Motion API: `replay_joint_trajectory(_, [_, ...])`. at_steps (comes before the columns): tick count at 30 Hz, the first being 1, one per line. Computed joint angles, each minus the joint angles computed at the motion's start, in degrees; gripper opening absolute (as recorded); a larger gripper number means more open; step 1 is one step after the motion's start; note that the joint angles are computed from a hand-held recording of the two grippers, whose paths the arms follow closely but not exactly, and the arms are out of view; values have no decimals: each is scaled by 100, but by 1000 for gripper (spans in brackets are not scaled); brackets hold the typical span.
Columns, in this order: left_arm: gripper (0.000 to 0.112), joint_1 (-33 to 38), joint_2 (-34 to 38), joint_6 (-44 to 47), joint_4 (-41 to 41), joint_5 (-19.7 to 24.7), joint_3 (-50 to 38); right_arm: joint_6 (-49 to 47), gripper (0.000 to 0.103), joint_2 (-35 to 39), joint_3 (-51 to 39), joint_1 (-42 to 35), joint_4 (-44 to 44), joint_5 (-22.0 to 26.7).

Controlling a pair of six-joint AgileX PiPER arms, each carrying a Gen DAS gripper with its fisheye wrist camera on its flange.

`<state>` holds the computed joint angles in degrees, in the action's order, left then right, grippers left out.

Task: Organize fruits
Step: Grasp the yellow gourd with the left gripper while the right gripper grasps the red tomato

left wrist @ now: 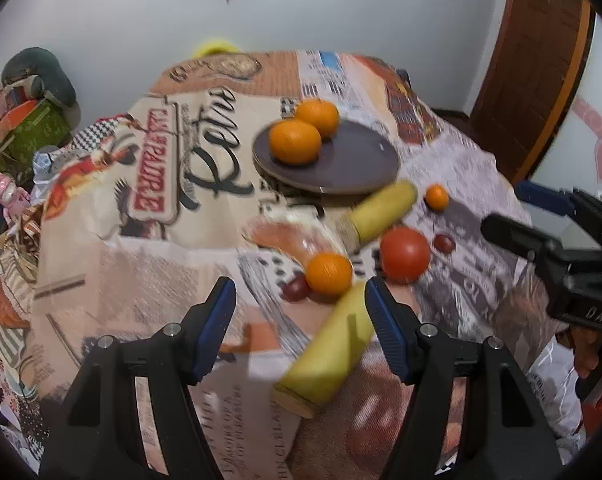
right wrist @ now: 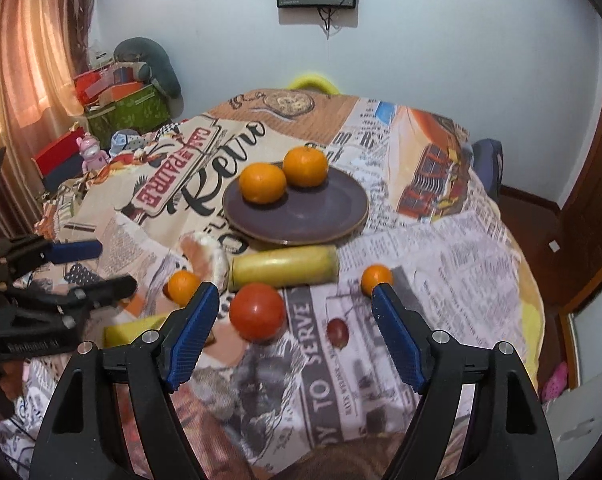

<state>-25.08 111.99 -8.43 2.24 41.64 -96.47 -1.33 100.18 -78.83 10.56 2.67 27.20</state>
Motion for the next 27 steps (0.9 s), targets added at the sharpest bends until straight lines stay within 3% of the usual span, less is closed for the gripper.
replay_joint_trajectory(10, [66, -167, 544, 313, -416, 80, -113, -477, 76, 227, 52, -134, 637, 87])
replay_joint_trajectory(14, [58, -140, 818, 588, -708, 234, -320, -704, 76, 404, -38, -148, 858, 154])
replay_joint_trajectory(19, [56, -81, 925, 785, -959, 128, -372, -924, 76, 608, -171, -127, 1021, 221])
replay_joint_trajectory(27, [41, 33, 843, 840, -1112, 83, -409, -1332, 71, 908, -399, -225, 1499, 415])
